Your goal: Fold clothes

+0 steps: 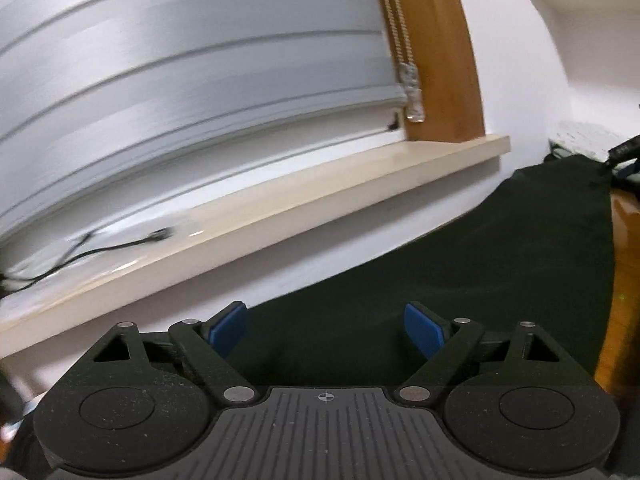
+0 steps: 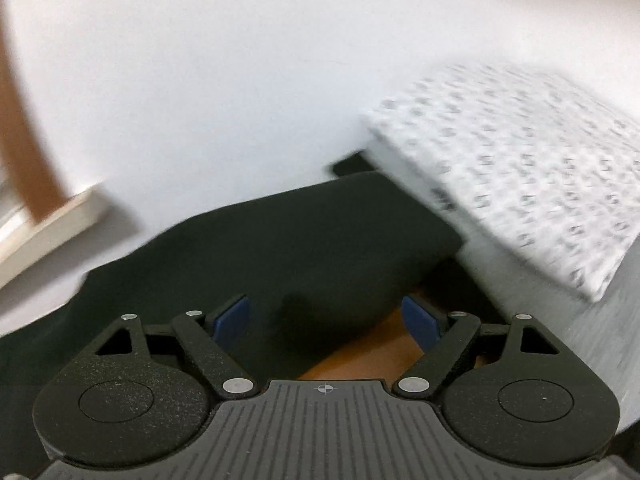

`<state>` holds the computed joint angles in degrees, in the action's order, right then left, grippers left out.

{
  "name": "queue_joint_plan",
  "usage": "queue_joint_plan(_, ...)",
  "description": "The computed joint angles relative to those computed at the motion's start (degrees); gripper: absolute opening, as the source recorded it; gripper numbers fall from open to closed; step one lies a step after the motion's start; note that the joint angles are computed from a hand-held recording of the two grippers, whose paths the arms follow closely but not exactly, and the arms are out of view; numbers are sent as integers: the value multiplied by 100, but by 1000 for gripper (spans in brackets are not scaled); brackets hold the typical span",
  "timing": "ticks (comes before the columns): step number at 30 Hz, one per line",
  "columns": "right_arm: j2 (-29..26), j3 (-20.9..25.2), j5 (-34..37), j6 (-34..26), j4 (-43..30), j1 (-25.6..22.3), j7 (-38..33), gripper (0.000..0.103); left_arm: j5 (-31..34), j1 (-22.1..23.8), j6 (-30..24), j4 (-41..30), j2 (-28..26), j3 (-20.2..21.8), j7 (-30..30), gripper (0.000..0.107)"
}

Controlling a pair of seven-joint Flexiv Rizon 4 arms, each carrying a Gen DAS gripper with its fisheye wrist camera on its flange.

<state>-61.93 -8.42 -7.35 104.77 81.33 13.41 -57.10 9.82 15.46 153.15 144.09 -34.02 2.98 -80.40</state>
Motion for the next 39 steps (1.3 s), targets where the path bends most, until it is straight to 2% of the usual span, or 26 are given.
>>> queue_joint_plan(3, -174, 18, 45, -489, -400, -116, 280, 81, 177, 147, -231, -357, -219, -180, -184, 88)
queue_joint_plan(5, -283, -99, 59, -449, -505, -69, 390, 80, 535, 370, -155, -575, -468, -279, -366, 88)
queue_joint_plan(7, -353, -178, 109, -433, -584, 2, 271, 69, 781, 506, -17, -714, -707, -313, -476, 88)
queue_joint_plan(8, -378, 48, -183, -327, -597, -159, 256, 46, 896, 598, -16, -757, -749, -348, -557, 88)
queue_joint_plan(9, -380, 209, -283, -226, -583, -247, 151, 18, 1013, 700, -44, -791, -759, -391, -653, 88)
queue_joint_plan(10, -383, 284, -364, -111, -552, -280, 104, 6, 1131, 800, -73, -827, -770, -432, -752, 90)
queue_joint_plan(11, -336, 173, -126, 187, -442, -153, -152, 7, 1250, 899, -94, -860, -779, -470, -857, 94)
queue_joint_plan(13, -277, -323, 99, 908, -164, 215, -229, 7, 1487, 1094, -132, -925, -796, -541, -1075, 98)
queue_joint_plan(16, 153, -877, 948, 1895, 623, 802, -815, 7, 1649, 1176, -170, -983, -795, -556, -1240, 98)
queue_joint_plan(18, 586, -1054, 1259, 1699, 1232, 1069, -1140, 8, 1727, 1205, -196, -1004, -782, -549, -1311, 99)
queue_joint_plan(19, 823, -1049, 1442, 1533, 1491, 1147, -1412, 11, 1755, 1210, -215, -1001, -764, -534, -1325, 100)
queue_joint_plan(20, 1002, -944, 1252, 993, 1638, 1065, -1618, 17, 1765, 1206, -237, -1005, -752, -526, -1339, 100)
queue_joint_plan(21, 1129, -1026, 901, 441, 1792, 1082, -1573, 24, 1769, 1204, -255, -1010, -747, -522, -1356, 100)
queue_joint_plan(22, 1126, -1285, 923, 262, 1888, 1258, -1597, 29, 1774, 1205, -270, -1014, -744, -519, -1374, 100)
queue_joint_plan(23, 1051, -1634, 1189, 317, 1962, 1533, -1624, 41, 1779, 1206, -286, -1018, -741, -518, -1392, 101)
queue_joint_plan(24, 1006, -1797, 1313, 418, 1986, 1647, -1452, 52, 1783, 1209, -301, -1022, -739, -517, -1409, 101)
queue_joint_plan(25, 996, -1813, 1444, 511, 1972, 1649, -1370, 56, 1779, 1205, -307, -1021, -737, -512, -1420, 101)
queue_joint_plan(28, 750, -1816, 1664, 724, 1529, 1587, -1204, 59, 1740, 1182, -305, -1004, -733, -494, -1442, 101)
queue_joint_plan(30, 598, -1470, 1307, 503, 1002, 1238, -1247, 64, 1710, 1165, -295, -981, -725, -487, -1460, 102)
queue_joint_plan(32, 367, -1113, 1004, 13, 346, 927, -1395, 66, 1705, 1167, -315, -974, -715, -489, -1483, 102)
queue_joint_plan(33, 200, -1033, 551, -239, 22, 783, -1160, 70, 1703, 1167, -324, -971, -711, -489, -1491, 102)
queue_joint_plan(34, 23, -1139, 178, -587, -275, 775, -876, 71, 1701, 1168, -334, -968, -707, -489, -1499, 102)
queue_joint_plan(36, -360, -1568, 207, -1360, -882, 953, -754, 71, 1714, 1181, -338, -964, -701, -493, -1522, 102)
queue_joint_plan(37, -479, -1534, -42, -1611, -1128, 847, -547, 71, 1730, 1191, -348, -968, -700, -499, -1534, 102)
queue_joint_plan(38, -523, -1314, 82, -1811, -1334, 713, -711, 71, 1750, 1203, -362, -976, -699, -505, -1545, 102)
queue_joint_plan(39, -499, -1064, -103, -1826, -1354, 542, -723, 71, 1770, 1215, -376, -983, -698, -512, -1557, 102)
